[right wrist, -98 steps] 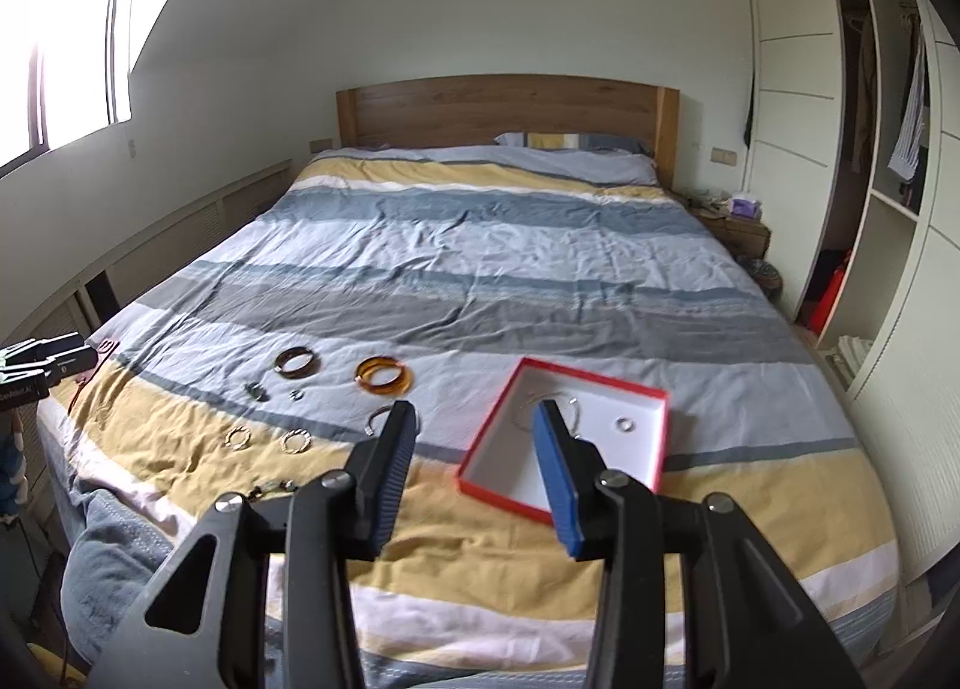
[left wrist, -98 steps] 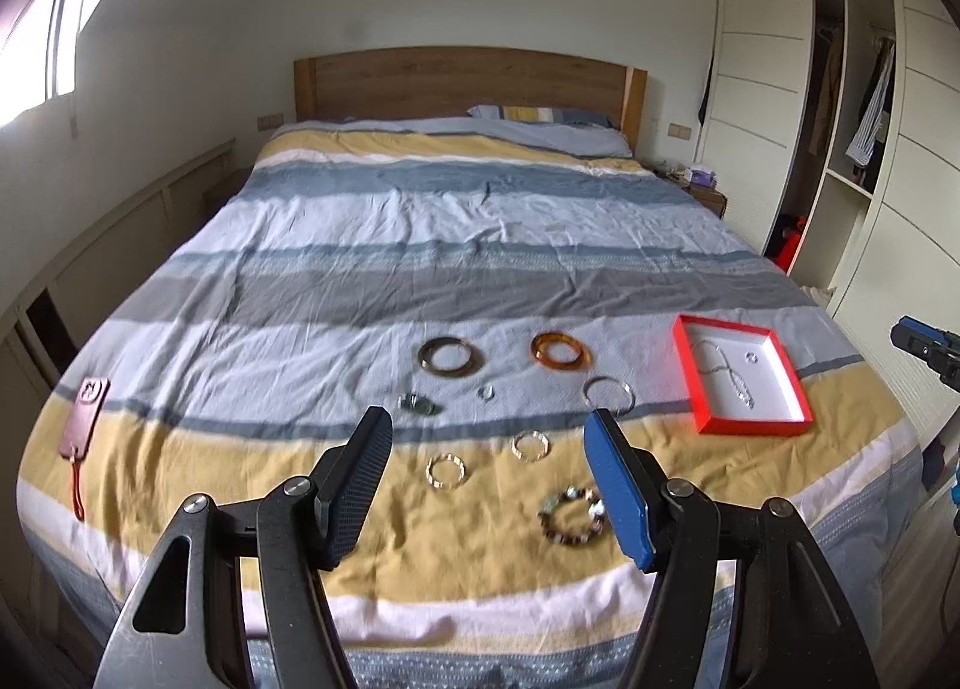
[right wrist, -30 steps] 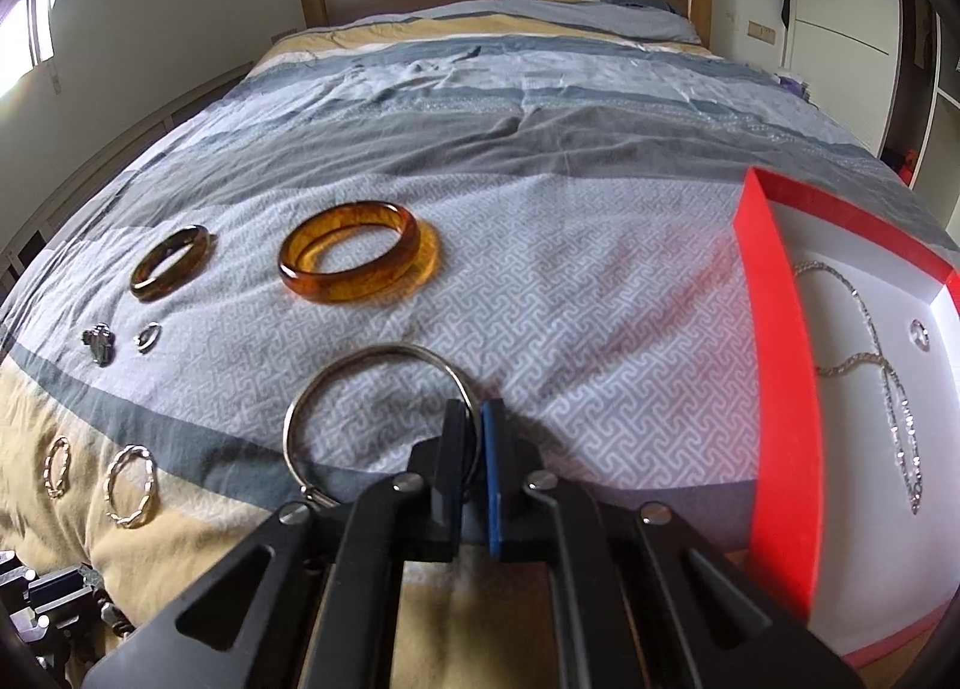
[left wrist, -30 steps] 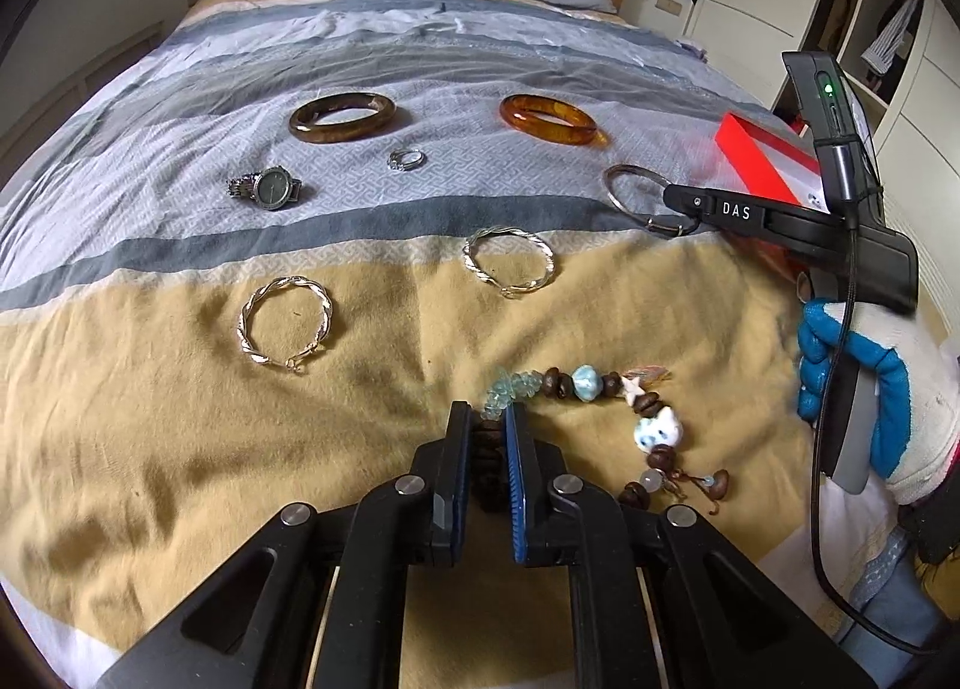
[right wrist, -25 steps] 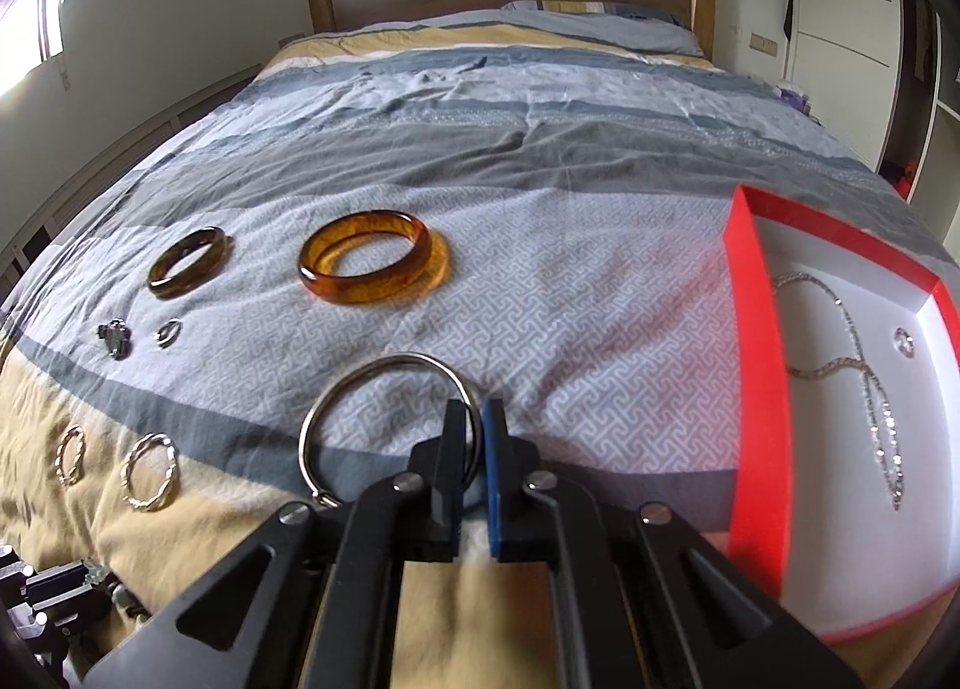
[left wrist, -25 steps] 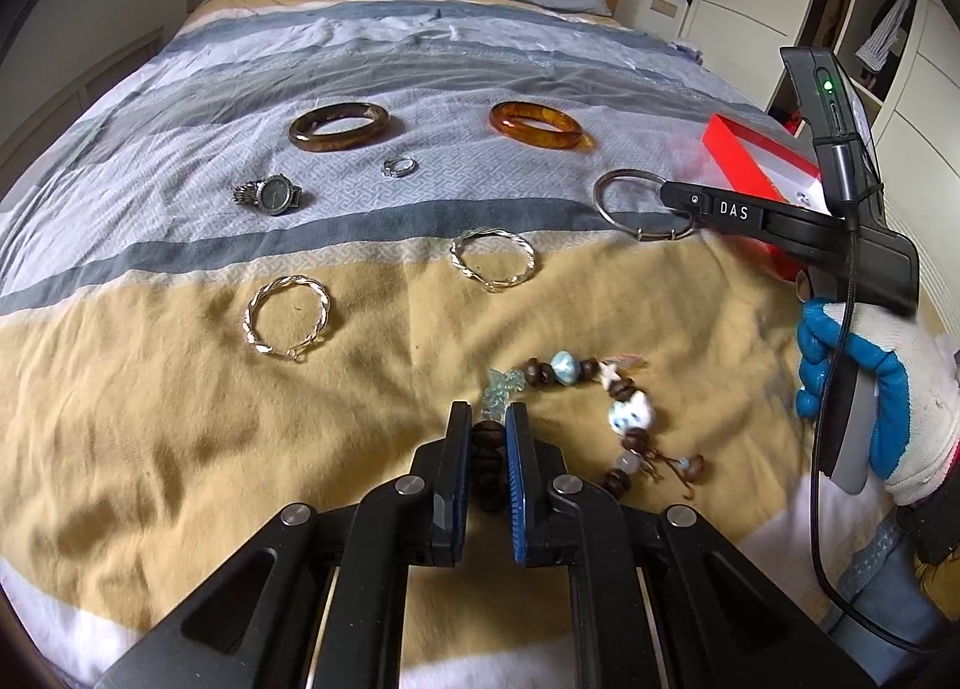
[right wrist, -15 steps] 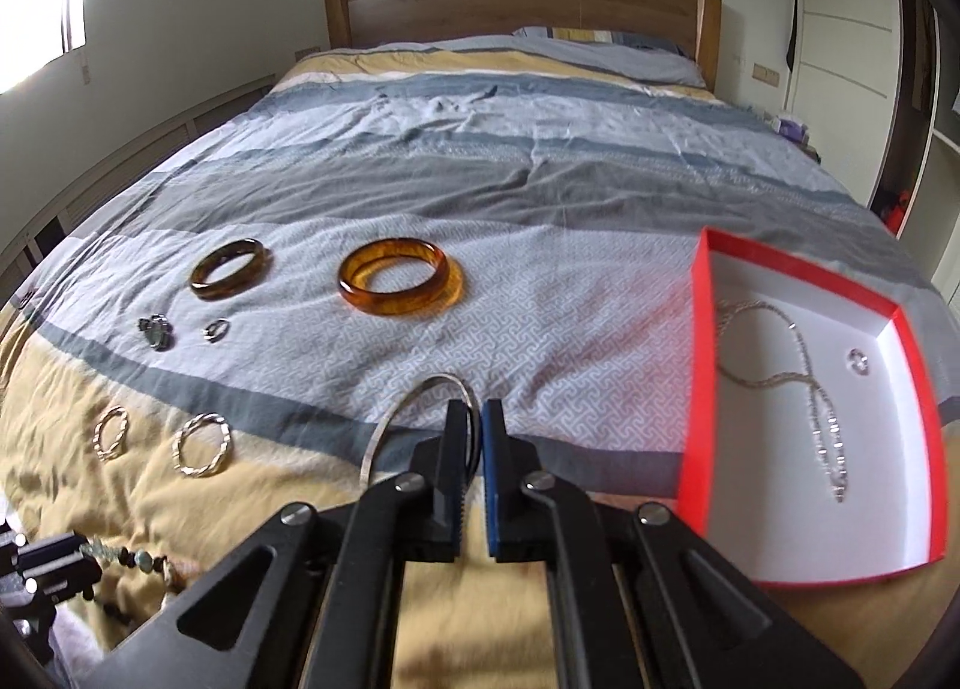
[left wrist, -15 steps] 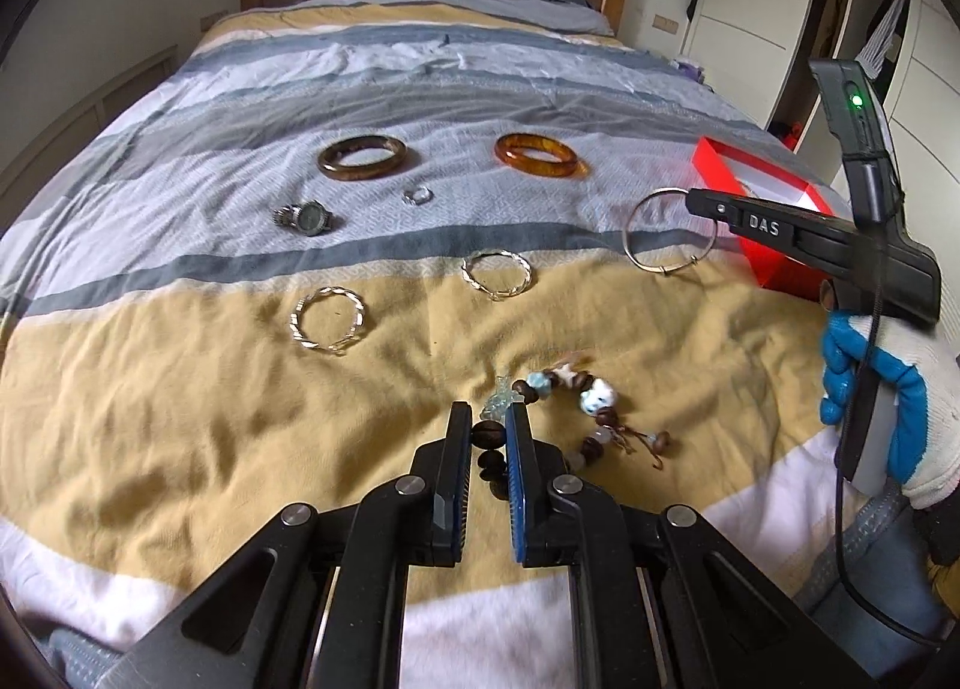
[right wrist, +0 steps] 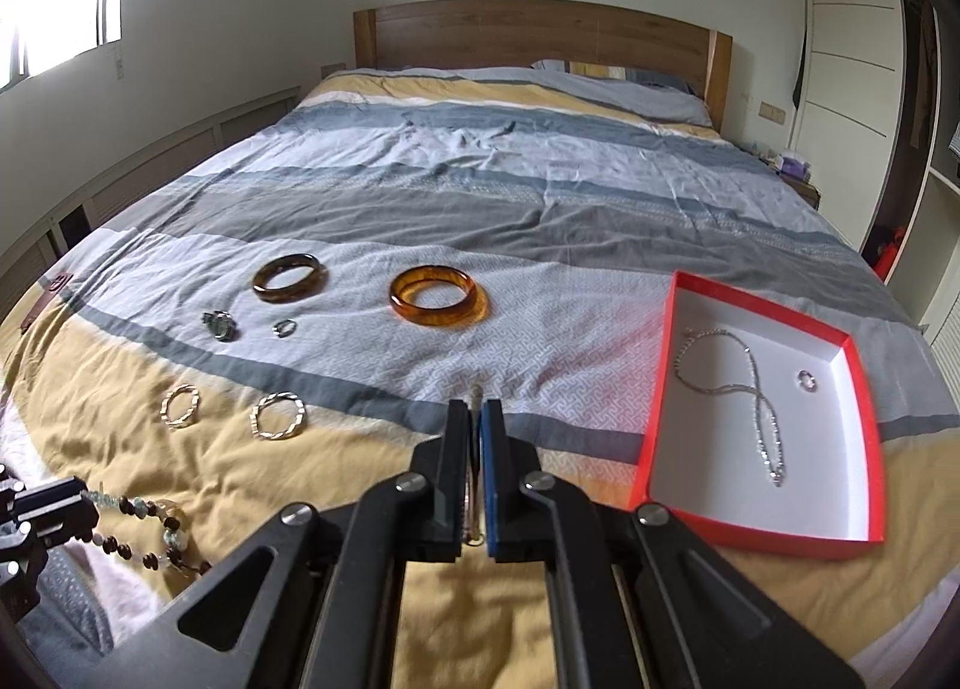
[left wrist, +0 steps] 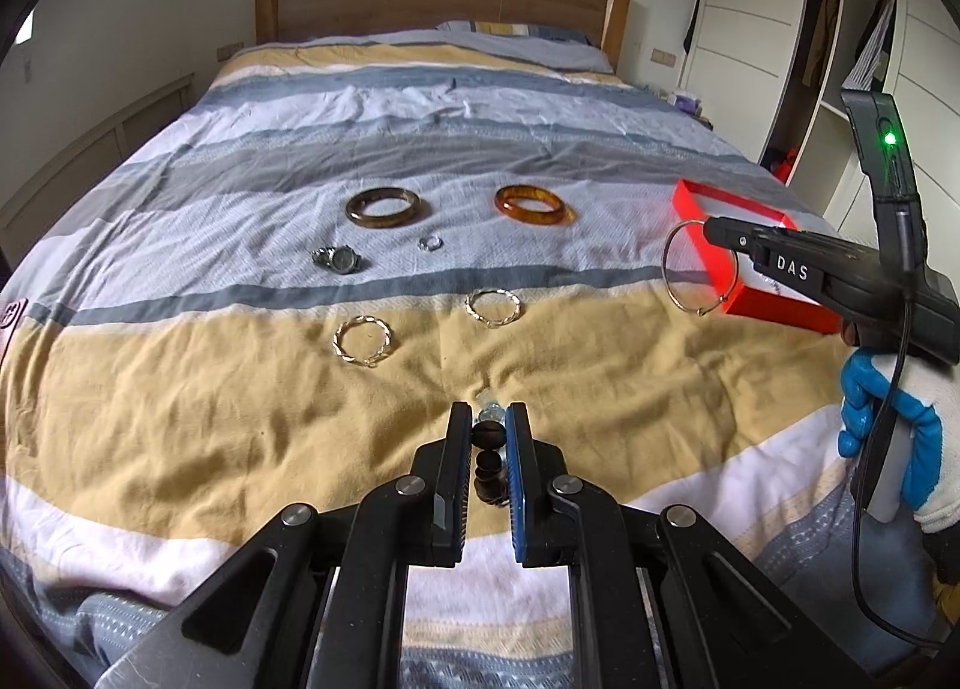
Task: Organize jewelry
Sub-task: 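Lift and carry the bracelet and bangle toward the red box with both tools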
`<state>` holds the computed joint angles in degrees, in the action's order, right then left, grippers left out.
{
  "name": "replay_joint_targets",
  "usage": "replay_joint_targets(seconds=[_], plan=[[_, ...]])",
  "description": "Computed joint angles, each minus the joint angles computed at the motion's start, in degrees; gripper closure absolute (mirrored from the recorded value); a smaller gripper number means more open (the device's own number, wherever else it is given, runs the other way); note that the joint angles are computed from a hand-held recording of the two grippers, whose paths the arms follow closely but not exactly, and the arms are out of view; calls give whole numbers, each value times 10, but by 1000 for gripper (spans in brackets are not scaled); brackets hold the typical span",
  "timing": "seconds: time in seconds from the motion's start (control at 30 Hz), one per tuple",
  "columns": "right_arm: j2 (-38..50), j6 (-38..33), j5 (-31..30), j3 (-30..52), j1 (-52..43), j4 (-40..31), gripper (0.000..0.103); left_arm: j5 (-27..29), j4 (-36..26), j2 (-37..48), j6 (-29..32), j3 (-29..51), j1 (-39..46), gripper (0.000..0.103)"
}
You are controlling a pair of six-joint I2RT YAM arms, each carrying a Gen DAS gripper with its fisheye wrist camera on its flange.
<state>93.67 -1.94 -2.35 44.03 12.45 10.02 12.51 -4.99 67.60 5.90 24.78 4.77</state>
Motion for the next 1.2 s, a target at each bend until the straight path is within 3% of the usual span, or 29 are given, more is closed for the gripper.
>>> replay_joint_targets(seconds=[0.43, 0.77, 1.0, 1.2], plan=[[-153, -5, 4, -61, 5, -51, 99, 22, -111, -156, -1, -2, 28, 92], [-244, -36, -28, -71, -45, -104, 99, 10, -161, -199, -25, 38, -21, 92], [-264, -83, -98, -33, -151, -145, 99, -27, -142, -138, -77, 116, -128, 92], [-219, -120, -160, 23, -255, -155, 99, -47, -93, -2, -114, 226, -223, 92]])
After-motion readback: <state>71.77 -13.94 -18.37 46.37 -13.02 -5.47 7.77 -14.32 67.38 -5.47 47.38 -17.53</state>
